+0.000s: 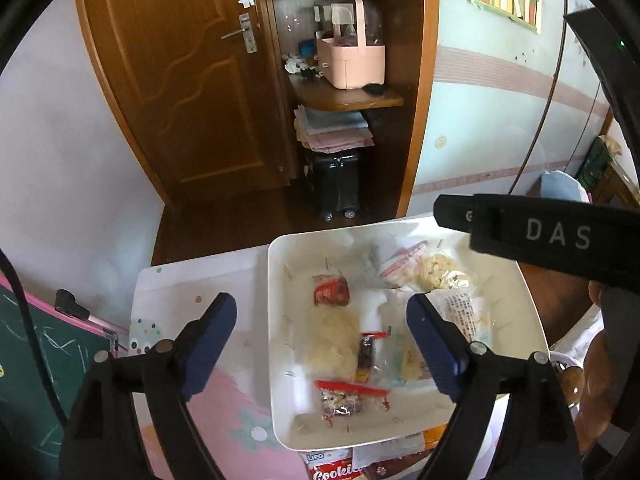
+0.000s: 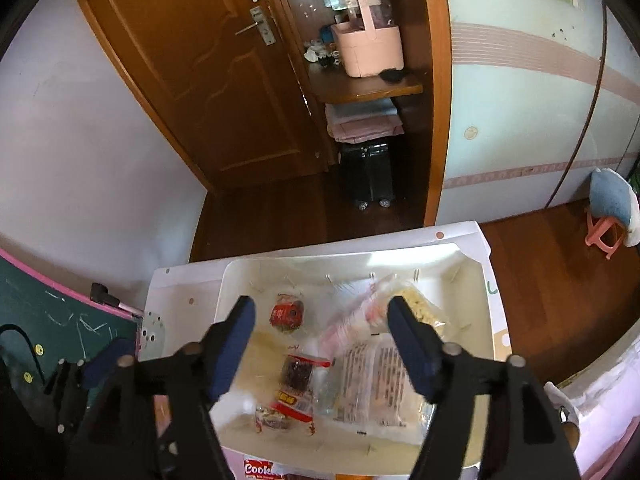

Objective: Organize snacks
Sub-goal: 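Withdraw both grippers from the tray back over the snacks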

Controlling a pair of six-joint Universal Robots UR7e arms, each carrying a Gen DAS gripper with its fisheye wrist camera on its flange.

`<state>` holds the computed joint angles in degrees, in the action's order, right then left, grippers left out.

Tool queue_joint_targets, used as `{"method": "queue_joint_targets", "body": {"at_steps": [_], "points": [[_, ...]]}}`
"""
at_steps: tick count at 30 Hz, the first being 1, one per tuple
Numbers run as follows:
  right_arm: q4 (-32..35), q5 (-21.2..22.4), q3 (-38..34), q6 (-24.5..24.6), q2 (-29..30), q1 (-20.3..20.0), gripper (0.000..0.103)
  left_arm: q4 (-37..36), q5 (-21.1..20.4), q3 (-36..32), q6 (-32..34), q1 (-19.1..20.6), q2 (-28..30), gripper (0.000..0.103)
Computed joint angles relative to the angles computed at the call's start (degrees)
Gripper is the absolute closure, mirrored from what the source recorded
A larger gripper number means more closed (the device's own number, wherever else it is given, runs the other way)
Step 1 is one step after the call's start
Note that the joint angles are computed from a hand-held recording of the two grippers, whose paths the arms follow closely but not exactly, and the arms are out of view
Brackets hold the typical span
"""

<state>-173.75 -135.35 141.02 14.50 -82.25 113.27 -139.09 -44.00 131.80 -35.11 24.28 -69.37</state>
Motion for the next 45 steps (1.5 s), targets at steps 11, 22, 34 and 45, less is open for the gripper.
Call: {"method": "queue_joint_targets", "body": {"at_steps": [11, 22, 34, 45], "points": [[0.5, -1.0, 0.9, -0.2, -2.8, 2.3, 0.031, 3.0, 0.5, 0.4, -4.0, -1.4, -2.3, 0.017], [5.3, -2.6, 2.2, 1.6, -7.3, 6.8, 0.031, 8.8, 0.6, 1.7, -10.3, -5.5, -6.2, 0.017], [16.2, -6.0, 5.7, 8.7, -15.5, 13.7, 0.031, 16.9, -2.0, 4.7, -21.2, -12.8, -11.2, 0.016], [34.9, -10.1, 9.5, 20.1, -27.0, 20.7, 0.031, 22.8, -9.2, 9.8, -32.5, -21.2, -15.0, 0.016]]}}
